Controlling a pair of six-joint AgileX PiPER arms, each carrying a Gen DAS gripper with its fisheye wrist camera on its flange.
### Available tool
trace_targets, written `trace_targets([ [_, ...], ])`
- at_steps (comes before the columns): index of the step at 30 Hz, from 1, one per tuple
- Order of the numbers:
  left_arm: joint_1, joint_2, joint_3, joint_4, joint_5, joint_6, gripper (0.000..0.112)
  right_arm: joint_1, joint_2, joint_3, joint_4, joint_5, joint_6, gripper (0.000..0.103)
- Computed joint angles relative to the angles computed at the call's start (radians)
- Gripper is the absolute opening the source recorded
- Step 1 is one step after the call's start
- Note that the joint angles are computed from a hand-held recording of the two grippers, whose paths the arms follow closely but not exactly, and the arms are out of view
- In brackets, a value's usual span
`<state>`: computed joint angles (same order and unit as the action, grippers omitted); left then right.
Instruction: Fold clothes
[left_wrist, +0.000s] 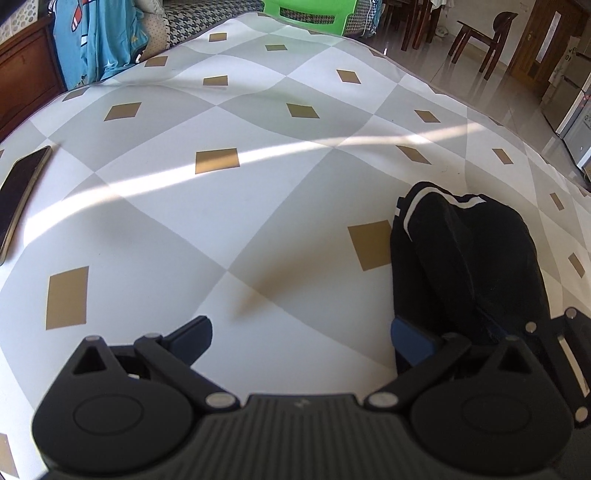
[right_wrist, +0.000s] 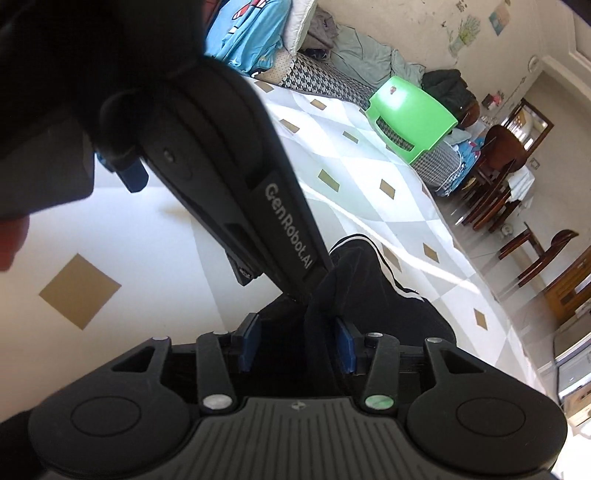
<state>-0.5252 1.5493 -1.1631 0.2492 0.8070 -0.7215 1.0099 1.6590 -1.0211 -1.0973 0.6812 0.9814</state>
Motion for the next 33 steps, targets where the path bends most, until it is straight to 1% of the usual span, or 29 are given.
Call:
trace_targets([
  [3, -0.002, 0.005, -0.005, -0.005, -0.005, 0.005, 0.103, -0.001, -0.056, 0.017, 0.038, 0.022, -0.034, 0.053],
  [6, -0.013, 0.009, -0.010, 0.000, -0.010, 0.001, 0.103, -0.025, -0.122, 0.035, 0.124, 0.030, -0.086, 0.055],
  [10, -0.047, 0.009, -0.023, 0.019, -0.013, -0.016, 0.103, -0.077, -0.203, 0.043, 0.277, 0.049, -0.169, 0.055],
  [17, -0.134, 0.022, -0.041, 0.102, -0.021, -0.061, 0.103, -0.186, -0.341, 0.079, 0.511, 0.056, -0.300, 0.056],
  [20, -0.152, 0.039, -0.052, 0.118, -0.014, -0.077, 0.103, -0.194, -0.370, 0.089, 0.537, 0.086, -0.318, 0.056],
  [24, -0.162, 0.063, -0.062, 0.150, 0.003, -0.103, 0.103, -0.181, -0.465, 0.146, 0.620, 0.091, -0.363, 0.056],
  [27, -0.155, 0.078, -0.065, 0.155, 0.010, -0.109, 0.103, -0.194, -0.503, 0.163, 0.667, 0.113, -0.427, 0.056],
  [29, -0.148, 0.090, -0.066, 0.155, 0.012, -0.109, 0.103, -0.217, -0.536, 0.183, 0.705, 0.132, -0.476, 0.056],
  [33, -0.135, 0.109, -0.068, 0.137, 0.010, -0.104, 0.103, -0.276, -0.603, 0.229, 0.737, 0.180, -0.522, 0.056],
])
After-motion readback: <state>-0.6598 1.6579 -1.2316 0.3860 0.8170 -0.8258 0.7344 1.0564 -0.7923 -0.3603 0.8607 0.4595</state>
